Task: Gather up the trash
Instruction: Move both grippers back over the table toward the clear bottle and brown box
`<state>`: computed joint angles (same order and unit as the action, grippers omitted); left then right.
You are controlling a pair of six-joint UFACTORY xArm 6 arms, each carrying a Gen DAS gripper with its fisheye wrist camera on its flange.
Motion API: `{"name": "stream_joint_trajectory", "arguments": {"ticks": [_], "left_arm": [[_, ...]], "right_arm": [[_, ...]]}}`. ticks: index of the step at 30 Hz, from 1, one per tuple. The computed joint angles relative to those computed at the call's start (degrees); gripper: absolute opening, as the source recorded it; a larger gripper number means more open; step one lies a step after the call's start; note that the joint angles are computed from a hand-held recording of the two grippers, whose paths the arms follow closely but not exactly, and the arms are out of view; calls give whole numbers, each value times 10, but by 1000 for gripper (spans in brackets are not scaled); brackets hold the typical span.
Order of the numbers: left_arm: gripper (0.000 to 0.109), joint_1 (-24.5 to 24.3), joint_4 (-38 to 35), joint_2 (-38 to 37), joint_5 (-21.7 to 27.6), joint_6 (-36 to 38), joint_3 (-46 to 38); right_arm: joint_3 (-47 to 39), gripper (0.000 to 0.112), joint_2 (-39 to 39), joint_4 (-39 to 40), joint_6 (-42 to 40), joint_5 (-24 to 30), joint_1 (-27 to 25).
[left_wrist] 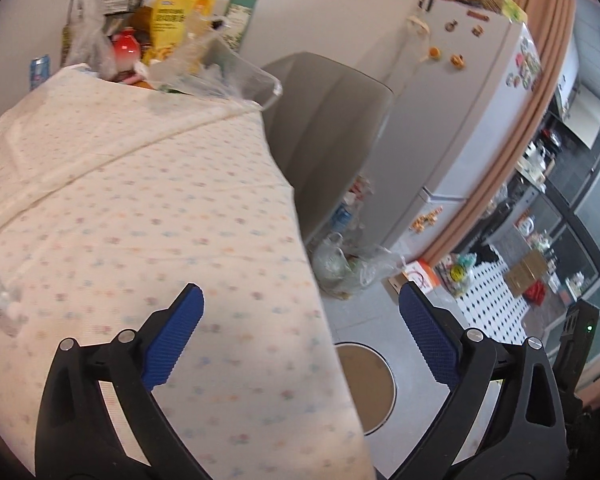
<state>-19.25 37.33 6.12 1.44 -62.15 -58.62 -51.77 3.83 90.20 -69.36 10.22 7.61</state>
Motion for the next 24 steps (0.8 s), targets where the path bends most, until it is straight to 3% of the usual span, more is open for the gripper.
{"name": "stream_joint_trajectory", "arguments": {"ticks": [15,19,24], "left_arm": [[97,150,260,-147,-39,-258,127],[97,193,289,-187,-52,-290,166],[97,230,274,-236,-56,-269,212]], "right_arm": [[-31,95,-8,-109,91,-31,127],[-42,95,-4,-141,116,-35,160],[-61,95,10,-219,164,-31,198]]}}
